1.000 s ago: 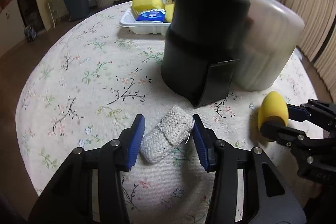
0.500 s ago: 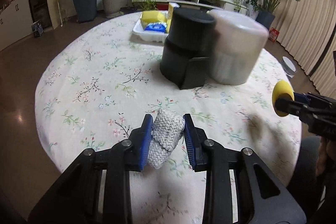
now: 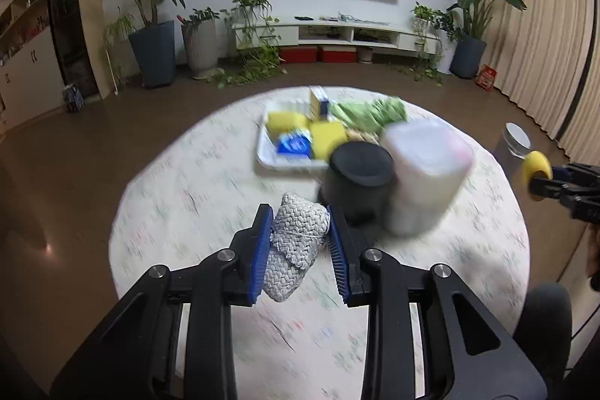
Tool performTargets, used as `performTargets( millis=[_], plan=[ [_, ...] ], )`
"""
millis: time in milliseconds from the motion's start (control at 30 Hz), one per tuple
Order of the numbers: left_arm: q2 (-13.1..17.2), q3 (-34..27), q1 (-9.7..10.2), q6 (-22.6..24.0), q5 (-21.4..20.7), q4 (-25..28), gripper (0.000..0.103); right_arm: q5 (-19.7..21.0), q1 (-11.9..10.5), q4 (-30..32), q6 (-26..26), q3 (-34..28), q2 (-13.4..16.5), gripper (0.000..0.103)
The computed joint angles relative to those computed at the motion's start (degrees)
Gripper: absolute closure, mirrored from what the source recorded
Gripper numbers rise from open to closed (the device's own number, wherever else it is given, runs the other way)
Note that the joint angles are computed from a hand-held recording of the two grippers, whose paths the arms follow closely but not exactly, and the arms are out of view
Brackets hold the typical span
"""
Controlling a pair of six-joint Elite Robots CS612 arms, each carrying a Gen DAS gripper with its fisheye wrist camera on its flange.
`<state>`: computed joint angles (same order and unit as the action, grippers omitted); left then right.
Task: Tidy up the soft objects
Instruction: 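Lift and carry the knitted pad and egg sponge toward the tray, then lower the knitted pad into the tray with the left tool while the right tool releases the egg sponge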
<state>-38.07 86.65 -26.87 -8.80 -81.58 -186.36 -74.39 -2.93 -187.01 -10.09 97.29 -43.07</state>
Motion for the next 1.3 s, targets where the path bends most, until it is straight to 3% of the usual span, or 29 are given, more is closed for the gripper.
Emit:
performTargets(
  millis=[200,300,467,633,700,867,1067,1300],
  plan=[
    [2.64,-9.26,1.78,3.65,-0.85,7.67,0.075,-0.57,-0.61,6.62,-3.04,-7.38,1.2,0.06],
    [5.64,-16.58,2.45,5.73,-0.78,13.8,0.075,0.24,-0.42,12.13,-5.1,-13.19,2.81,0.06],
    [11.22,-27.42,3.16,9.62,-1.11,21.83,0.075,2.31,0.46,24.69,-10.07,-25.4,7.32,0.059],
    [16.91,-37.72,3.78,10.82,-6.16,27.83,0.075,4.63,1.56,38.46,-15.97,-38.14,13.31,0.059],
    [18.8,-40.93,3.66,12.36,-6.36,30.47,0.075,4.55,2.02,43.82,-18.03,-42.45,15.49,0.059],
    [23.2,-47.92,3.53,14.15,-6.85,34.73,0.074,2.34,3.04,48.87,-22.06,-49.96,20.2,0.059],
    [25.32,-50.37,3.52,14.73,-8.49,34.06,0.074,1.7,3.37,48.54,-20.08,-55.54,23.56,0.059],
    [26.15,-50.97,3.46,15.26,-8.51,33.91,0.074,0.09,3.58,56.2,-13.79,-68.99,30.58,0.059]
  ],
)
